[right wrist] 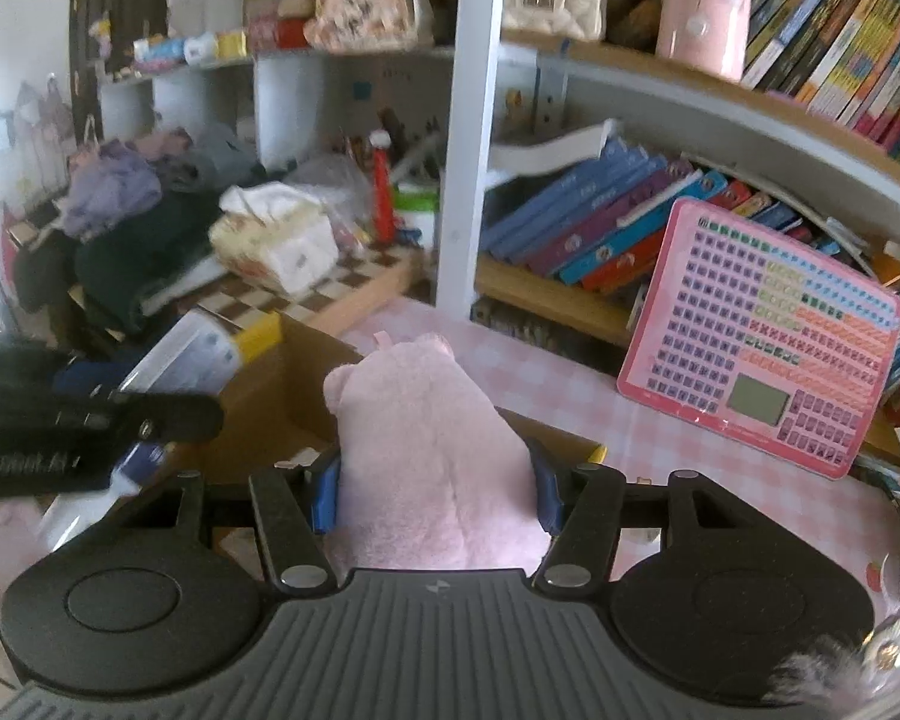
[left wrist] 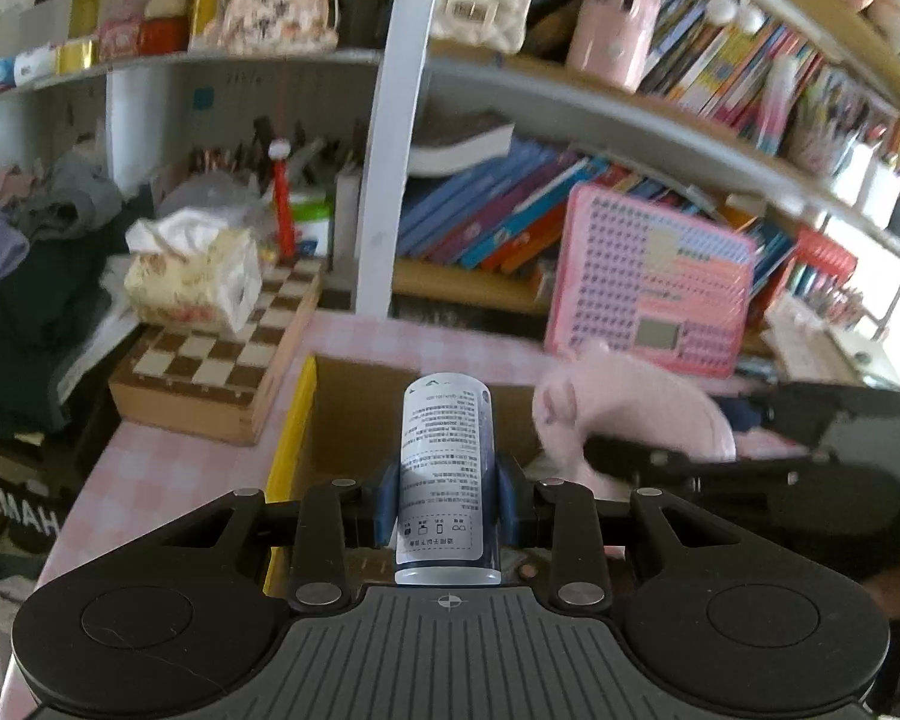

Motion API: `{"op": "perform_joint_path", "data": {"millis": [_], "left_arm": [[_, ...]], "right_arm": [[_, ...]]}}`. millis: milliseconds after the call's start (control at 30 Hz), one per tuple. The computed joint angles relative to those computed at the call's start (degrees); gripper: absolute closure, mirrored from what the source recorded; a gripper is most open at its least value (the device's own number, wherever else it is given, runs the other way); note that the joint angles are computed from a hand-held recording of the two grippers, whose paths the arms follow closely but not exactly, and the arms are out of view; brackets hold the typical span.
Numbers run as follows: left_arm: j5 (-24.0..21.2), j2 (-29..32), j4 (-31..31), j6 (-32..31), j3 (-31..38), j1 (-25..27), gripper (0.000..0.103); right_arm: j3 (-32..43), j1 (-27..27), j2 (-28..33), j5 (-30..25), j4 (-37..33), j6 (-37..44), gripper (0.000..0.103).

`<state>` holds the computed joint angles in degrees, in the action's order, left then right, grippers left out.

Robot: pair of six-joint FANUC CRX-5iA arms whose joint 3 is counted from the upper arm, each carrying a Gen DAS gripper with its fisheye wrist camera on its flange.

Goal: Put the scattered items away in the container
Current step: 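Lower the spray bottle and plush pig into the yellow box with both tools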

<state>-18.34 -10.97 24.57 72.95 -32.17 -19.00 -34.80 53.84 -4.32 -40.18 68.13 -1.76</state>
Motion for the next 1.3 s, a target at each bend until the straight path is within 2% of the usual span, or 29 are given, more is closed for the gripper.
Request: {"op": "perform_joint_path", "data": {"millis": [233,300,400,667,767,1000,1167,1233,1300], "left_arm": [[-4.42,6.15,-9.69,8.41,6.01,-0.36,0.072],[-5.57,7.48,-11.73,9.77,7.59,-0.56,0.072],[-7.28,9.23,-15.12,12.36,9.87,-0.87,0.072],[-10.74,11.76,-19.35,15.78,12.89,-1.46,0.072],[-12.20,12.59,-21.98,17.70,14.32,-2.12,0.072],[-14.28,13.18,-23.43,19.35,15.23,-2.10,0.072],[-13.30,12.82,-23.68,19.30,14.87,-2.07,0.071],[-13.23,12.64,-24.63,19.90,15.18,-2.35,0.069],[-13.31,12.30,-25.53,20.68,15.46,-2.59,0.062]], "right_arm": [[4.91,-3.95,5.49,4.83,-7.29,11.97,0.046],[5.41,-4.73,6.63,5.91,-6.46,14.24,0.046],[8.43,-4.76,8.74,5.28,-9.68,21.80,0.045],[11.97,-5.42,12.39,10.56,-12.75,34.59,0.045],[13.43,-5.29,13.80,10.84,-14.29,37.06,0.045],[17.13,-5.15,15.99,10.39,-23.02,43.92,0.044],[19.15,-5.30,16.26,9.92,-29.54,47.38,0.040],[18.65,-5.31,15.99,10.09,-28.71,45.57,0.037],[16.49,-5.58,14.73,12.06,-25.55,41.61,0.030]]}}
